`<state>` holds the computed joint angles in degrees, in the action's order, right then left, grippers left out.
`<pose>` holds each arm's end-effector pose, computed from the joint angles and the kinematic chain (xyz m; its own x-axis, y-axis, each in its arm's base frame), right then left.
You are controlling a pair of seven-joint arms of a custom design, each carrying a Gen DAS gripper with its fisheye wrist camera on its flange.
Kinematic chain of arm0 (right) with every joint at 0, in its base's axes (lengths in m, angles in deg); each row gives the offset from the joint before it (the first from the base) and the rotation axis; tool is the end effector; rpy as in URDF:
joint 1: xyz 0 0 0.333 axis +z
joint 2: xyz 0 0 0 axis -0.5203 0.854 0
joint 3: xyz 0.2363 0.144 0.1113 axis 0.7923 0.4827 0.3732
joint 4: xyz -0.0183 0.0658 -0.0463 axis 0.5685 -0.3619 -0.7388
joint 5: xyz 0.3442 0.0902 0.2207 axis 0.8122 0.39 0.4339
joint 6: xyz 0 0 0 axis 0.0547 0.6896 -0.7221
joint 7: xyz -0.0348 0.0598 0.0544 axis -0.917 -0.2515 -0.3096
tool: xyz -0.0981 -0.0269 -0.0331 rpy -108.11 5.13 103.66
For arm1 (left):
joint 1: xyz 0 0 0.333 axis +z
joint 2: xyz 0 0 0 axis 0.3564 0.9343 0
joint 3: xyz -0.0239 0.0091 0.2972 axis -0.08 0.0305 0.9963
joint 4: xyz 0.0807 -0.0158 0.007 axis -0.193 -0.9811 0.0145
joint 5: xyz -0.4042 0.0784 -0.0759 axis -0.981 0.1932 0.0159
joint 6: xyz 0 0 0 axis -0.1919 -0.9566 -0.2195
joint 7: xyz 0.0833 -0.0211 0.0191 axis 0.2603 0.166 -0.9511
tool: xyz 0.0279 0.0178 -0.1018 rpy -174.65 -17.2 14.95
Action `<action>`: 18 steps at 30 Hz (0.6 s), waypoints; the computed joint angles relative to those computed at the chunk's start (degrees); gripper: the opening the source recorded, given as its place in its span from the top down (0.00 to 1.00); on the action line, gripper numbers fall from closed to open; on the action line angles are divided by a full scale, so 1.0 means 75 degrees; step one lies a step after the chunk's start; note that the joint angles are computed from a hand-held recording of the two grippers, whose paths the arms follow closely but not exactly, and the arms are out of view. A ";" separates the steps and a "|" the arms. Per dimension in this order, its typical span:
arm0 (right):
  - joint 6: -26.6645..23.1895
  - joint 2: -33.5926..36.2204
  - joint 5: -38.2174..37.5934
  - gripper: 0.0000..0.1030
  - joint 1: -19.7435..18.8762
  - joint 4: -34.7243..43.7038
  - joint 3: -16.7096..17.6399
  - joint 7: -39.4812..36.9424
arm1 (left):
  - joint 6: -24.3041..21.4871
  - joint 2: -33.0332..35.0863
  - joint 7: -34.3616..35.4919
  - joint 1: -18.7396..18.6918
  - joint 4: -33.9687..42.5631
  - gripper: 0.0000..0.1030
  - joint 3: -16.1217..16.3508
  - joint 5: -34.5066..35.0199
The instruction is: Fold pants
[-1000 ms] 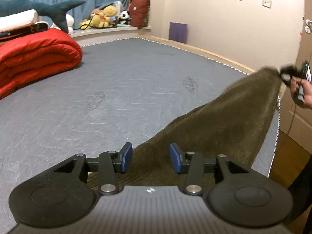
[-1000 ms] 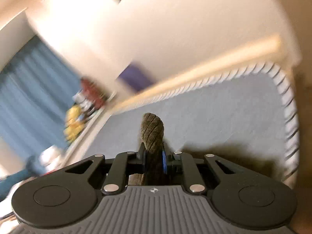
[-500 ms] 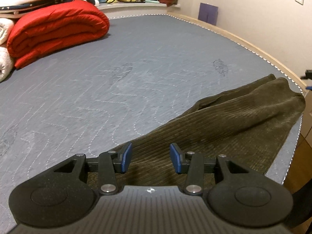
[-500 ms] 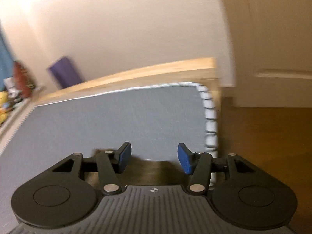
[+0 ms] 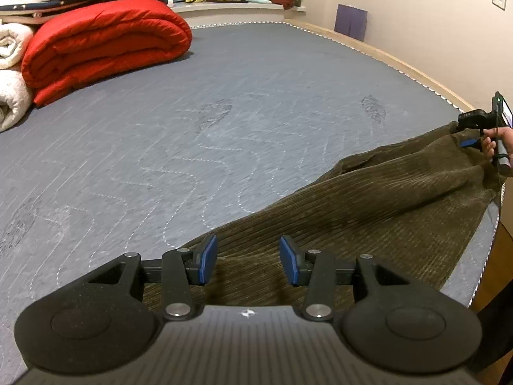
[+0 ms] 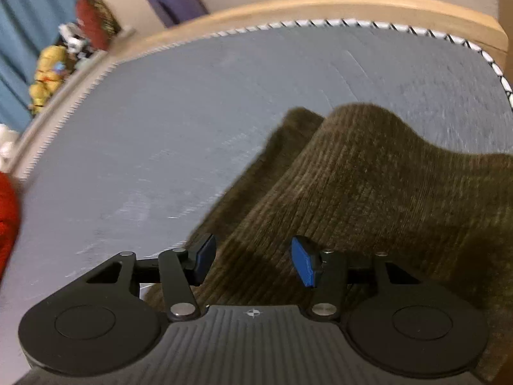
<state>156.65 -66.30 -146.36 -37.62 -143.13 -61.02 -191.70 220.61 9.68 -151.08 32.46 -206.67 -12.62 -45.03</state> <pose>0.5189 -0.0688 0.2961 -0.8097 -0.4469 -0.3803 -0.2149 0.8289 -0.5165 0.5888 0.0987 0.3613 -0.6102 -0.7921 0.0120 -0.5844 0.4399 -0.6819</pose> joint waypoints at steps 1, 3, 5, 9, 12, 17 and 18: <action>-0.0262 0.0102 0.0176 0.46 0.0053 0.0137 0.0056 -0.0255 | 0.0016 0.0033 0.0004 0.0002 0.0016 0.52 0.0004 0.0030; -0.0933 0.0277 0.0870 0.45 0.0281 0.0404 0.0237 -0.1127 | 0.0044 0.0094 0.0029 0.0014 0.0044 0.52 0.0002 0.0097; -0.1494 0.0499 0.1346 0.45 0.0470 0.0696 0.0293 -0.1852 | 0.0076 0.0145 0.0057 0.0025 0.0068 0.52 -0.0013 0.0146; -0.2485 0.0884 0.1789 0.60 0.0830 0.1197 0.0289 -0.3029 | 0.0108 0.0297 0.0031 0.0062 0.0195 0.52 -0.0051 0.0216; -0.2774 0.0792 0.1668 0.82 0.0986 0.1139 0.0169 -0.2851 | 0.0124 0.0346 0.0041 0.0096 0.0253 0.52 -0.0087 0.0212; -0.2809 -0.0028 0.1173 0.92 0.0916 0.0625 0.0146 -0.1090 | 0.0088 0.0333 0.0119 0.0143 0.0273 0.52 -0.0115 0.0072; -0.3152 -0.0287 0.0455 0.92 0.0958 0.0579 0.0258 -0.0489 | 0.0084 0.0340 0.0125 0.0147 0.0287 0.52 -0.0120 0.0030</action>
<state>133.02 -68.45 -142.95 -30.43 -138.79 -59.09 -195.37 221.23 12.23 -150.14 33.57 -204.51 -13.52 -44.81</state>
